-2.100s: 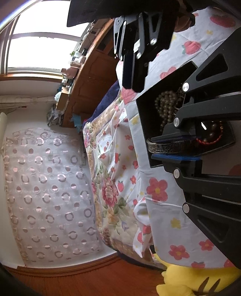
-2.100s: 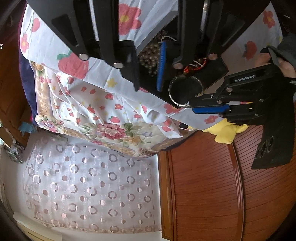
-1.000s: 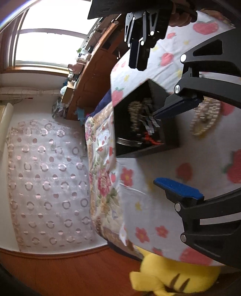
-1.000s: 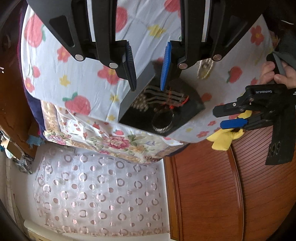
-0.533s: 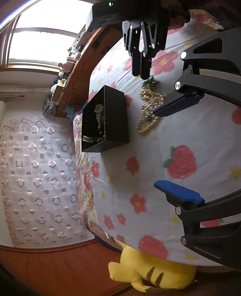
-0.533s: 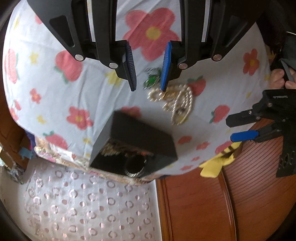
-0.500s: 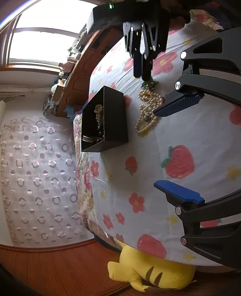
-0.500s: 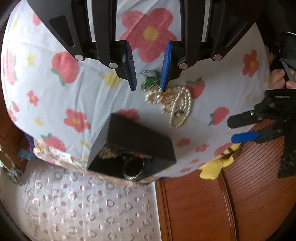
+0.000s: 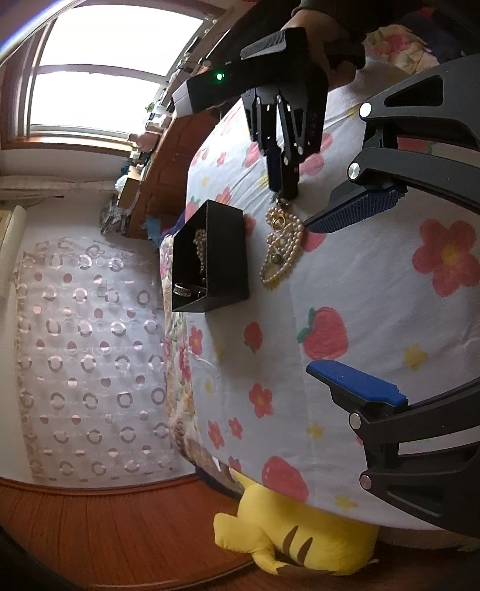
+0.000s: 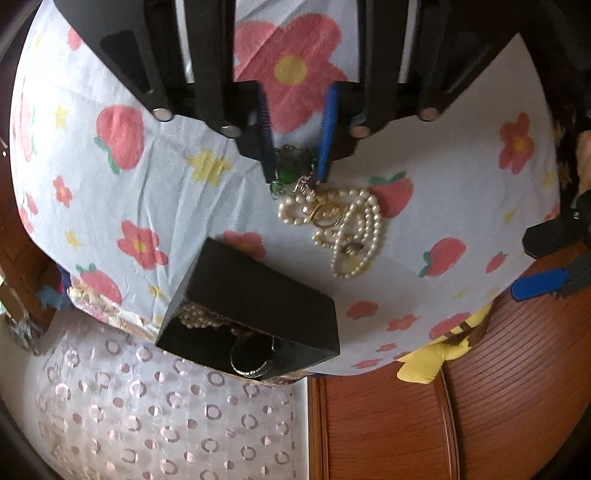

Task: Organize jewelry
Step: 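Reach the right tool to the green jade pendant and close on it, then grasp the long pearl necklace with the left tool and lift it while the right tool holds the pendant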

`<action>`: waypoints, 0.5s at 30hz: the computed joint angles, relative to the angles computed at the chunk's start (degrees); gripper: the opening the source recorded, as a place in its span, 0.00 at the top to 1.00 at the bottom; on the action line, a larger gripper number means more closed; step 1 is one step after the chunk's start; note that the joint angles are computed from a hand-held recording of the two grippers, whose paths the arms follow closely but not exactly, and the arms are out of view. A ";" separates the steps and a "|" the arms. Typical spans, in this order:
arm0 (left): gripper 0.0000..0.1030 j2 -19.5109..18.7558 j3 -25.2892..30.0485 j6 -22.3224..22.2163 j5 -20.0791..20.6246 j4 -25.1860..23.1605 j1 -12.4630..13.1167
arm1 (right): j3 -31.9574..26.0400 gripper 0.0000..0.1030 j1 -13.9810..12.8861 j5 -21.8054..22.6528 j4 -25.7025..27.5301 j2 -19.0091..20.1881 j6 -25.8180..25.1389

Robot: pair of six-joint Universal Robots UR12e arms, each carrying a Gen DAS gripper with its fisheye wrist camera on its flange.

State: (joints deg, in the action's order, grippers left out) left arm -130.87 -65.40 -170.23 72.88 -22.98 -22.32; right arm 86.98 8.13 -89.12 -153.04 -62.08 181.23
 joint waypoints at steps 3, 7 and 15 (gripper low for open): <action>0.34 0.31 -0.64 -0.56 0.75 0.12 -0.09 | 1.47 0.81 0.01 0.31 -1.21 -0.82 -0.11; 0.34 0.41 -0.84 -0.79 1.31 0.04 -0.22 | 3.77 0.81 0.00 -0.03 -4.62 -1.95 0.97; 0.34 -1.28 2.13 0.59 0.00 -2.41 -0.57 | 8.81 0.81 -0.10 -0.68 -9.97 -5.07 2.94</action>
